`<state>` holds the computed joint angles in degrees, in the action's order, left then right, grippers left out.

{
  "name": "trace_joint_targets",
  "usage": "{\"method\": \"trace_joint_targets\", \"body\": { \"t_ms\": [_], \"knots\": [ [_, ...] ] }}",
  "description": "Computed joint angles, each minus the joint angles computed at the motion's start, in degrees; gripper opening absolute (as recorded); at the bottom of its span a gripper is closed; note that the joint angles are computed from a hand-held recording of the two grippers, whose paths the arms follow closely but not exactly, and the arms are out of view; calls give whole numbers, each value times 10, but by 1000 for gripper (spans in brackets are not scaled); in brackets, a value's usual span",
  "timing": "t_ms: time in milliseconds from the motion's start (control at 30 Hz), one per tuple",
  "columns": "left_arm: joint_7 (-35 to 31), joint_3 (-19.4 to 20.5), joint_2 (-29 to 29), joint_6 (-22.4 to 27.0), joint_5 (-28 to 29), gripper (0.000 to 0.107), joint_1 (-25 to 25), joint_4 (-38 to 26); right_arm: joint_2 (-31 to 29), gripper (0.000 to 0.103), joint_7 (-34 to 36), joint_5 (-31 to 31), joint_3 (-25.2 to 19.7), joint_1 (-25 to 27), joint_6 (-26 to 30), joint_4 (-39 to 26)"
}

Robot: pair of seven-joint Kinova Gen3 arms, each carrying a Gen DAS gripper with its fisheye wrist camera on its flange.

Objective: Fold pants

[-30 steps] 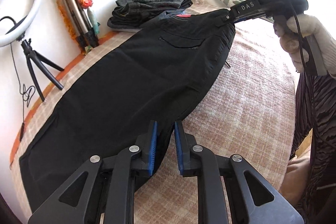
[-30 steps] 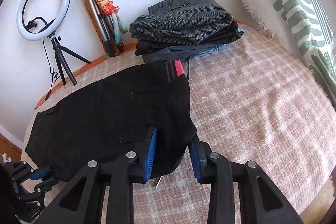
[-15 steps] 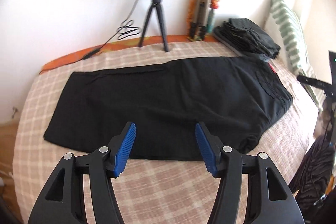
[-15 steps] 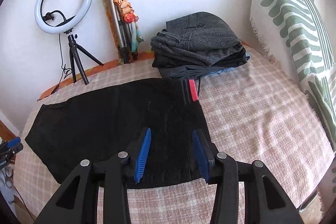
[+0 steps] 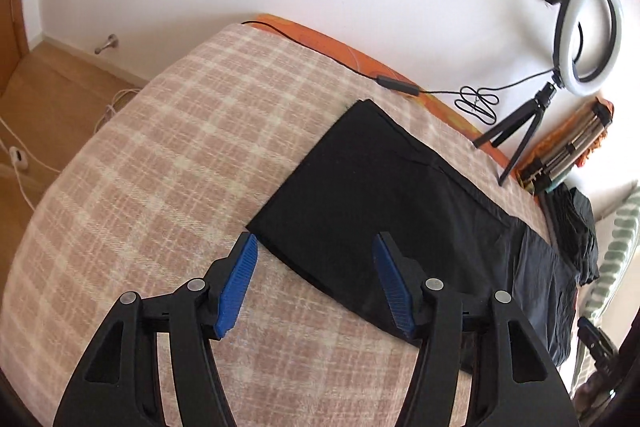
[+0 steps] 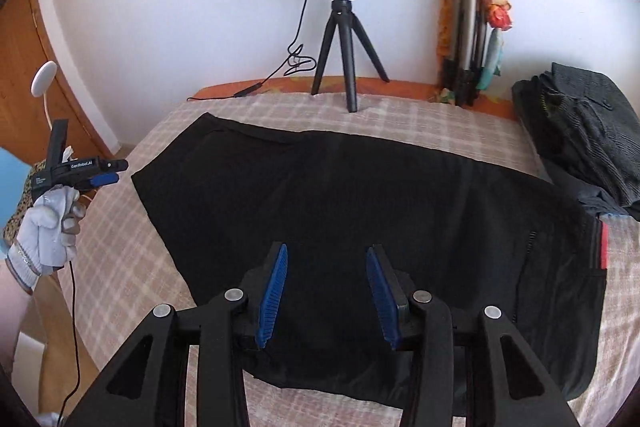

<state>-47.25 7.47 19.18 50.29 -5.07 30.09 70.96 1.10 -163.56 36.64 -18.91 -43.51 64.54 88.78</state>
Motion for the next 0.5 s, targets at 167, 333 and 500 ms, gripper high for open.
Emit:
{"method": "trace_joint_targets", "body": {
  "t_ms": [167,333,500],
  "knots": [
    [3,1,11,-14,45,60,-33,10,61,44,83,-43,24,3,-49,-49],
    [-5,4,24,-22,68,60,-45,12,111,44,168,-92,55,-2,-67,-112],
    [12,-6,27,-43,51,60,-29,16,151,44,220,-126,81,-15,-65,-161]
  ]
}}
